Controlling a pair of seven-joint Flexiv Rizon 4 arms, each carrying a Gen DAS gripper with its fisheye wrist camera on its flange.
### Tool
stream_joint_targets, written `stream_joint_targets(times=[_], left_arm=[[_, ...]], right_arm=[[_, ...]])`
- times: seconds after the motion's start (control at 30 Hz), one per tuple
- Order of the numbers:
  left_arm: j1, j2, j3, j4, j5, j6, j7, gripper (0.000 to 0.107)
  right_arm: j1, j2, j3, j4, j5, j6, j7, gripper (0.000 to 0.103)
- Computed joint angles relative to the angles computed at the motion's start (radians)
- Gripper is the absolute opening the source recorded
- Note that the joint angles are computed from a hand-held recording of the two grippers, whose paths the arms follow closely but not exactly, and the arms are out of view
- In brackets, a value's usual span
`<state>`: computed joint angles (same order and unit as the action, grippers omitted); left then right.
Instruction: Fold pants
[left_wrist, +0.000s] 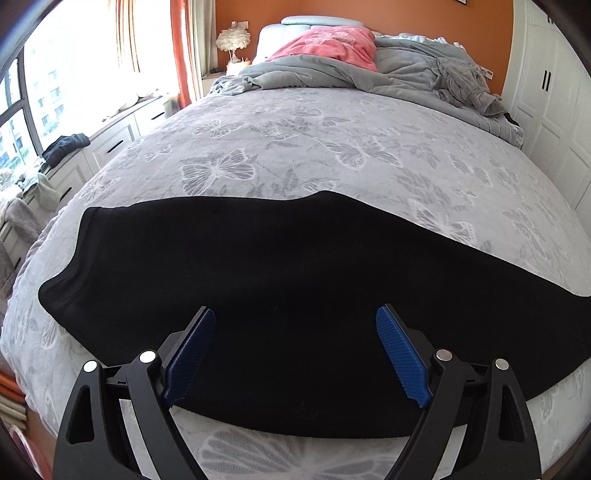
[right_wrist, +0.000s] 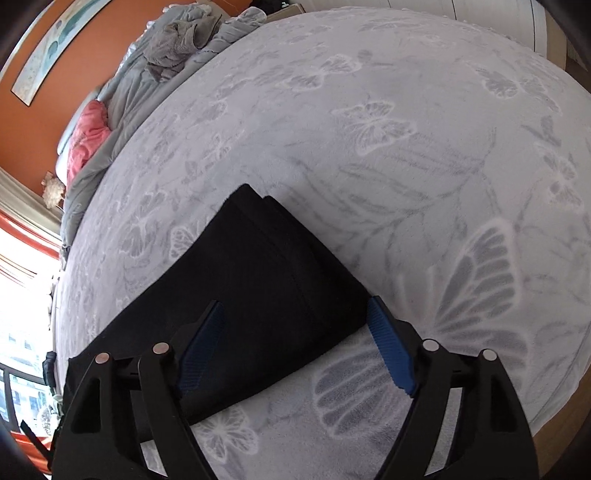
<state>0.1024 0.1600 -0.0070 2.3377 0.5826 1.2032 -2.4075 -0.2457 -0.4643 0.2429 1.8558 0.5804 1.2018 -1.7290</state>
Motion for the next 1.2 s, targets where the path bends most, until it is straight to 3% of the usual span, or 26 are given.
stream_joint_targets(times=[0.07,0.1,0.23,0.33,0.4,0.5,0.63,0.83,0.97,1.0,1.07,1.1,1.13,1.17,1.2], left_arm=[[-0.002,0.008,0.015,0.014,-0.022,0.009,0.031,0.086],[-0.001,0.014,0.02,0.022,-0.032,0.012,0.043,0.086],[0.018,0.049,0.028,0.054,-0.053,0.017,0.078,0.086],[0.04,0.081,0.034,0.081,-0.069,0.021,0.099,0.086],[0.058,0.103,0.038,0.101,-0.083,0.024,0.115,0.086],[0.084,0.135,0.048,0.132,-0.109,0.03,0.146,0.086],[0.12,0.182,0.057,0.172,-0.14,0.029,0.197,0.086],[0.17,0.236,0.084,0.229,-0.205,0.037,0.284,0.086],[0.202,0.264,0.1,0.265,-0.246,0.049,0.338,0.086],[0.206,0.269,0.105,0.272,-0.26,0.049,0.356,0.086],[0.212,0.28,0.116,0.287,-0.286,0.047,0.395,0.086],[0.216,0.288,0.119,0.295,-0.295,0.046,0.411,0.086],[0.219,0.297,0.119,0.303,-0.303,0.045,0.425,0.086],[0.22,0.303,0.124,0.312,-0.314,0.05,0.443,0.086],[0.224,0.305,0.123,0.318,-0.321,0.056,0.457,0.086]], right_arm=[[0.03,0.007,-0.009,0.033,-0.063,0.061,0.042,0.019],[0.003,0.015,0.023,0.012,-0.003,0.045,0.001,0.011],[-0.142,0.096,0.221,-0.051,0.315,0.042,-0.297,0.011],[-0.228,0.168,0.345,-0.091,0.559,-0.07,-0.579,0.011],[-0.227,0.207,0.389,-0.098,0.65,-0.149,-0.694,0.011],[-0.128,0.232,0.42,-0.098,0.653,-0.174,-0.756,0.011],[0.075,0.208,0.423,-0.095,0.531,-0.136,-0.731,0.011],[0.421,0.113,0.314,-0.059,0.259,-0.036,-0.558,0.012],[0.594,0.068,0.208,-0.005,0.051,-0.048,-0.416,0.02],[0.602,0.077,0.204,0.01,0.028,-0.045,-0.396,0.02],[0.535,0.127,0.249,0.02,0.102,-0.049,-0.47,0.022],[0.488,0.165,0.267,0.018,0.167,-0.051,-0.522,0.042],[0.449,0.201,0.272,0.015,0.241,-0.049,-0.574,0.076],[0.411,0.236,0.268,0.02,0.323,-0.019,-0.628,0.087],[0.391,0.251,0.253,0.011,0.376,0.001,-0.659,0.089]])
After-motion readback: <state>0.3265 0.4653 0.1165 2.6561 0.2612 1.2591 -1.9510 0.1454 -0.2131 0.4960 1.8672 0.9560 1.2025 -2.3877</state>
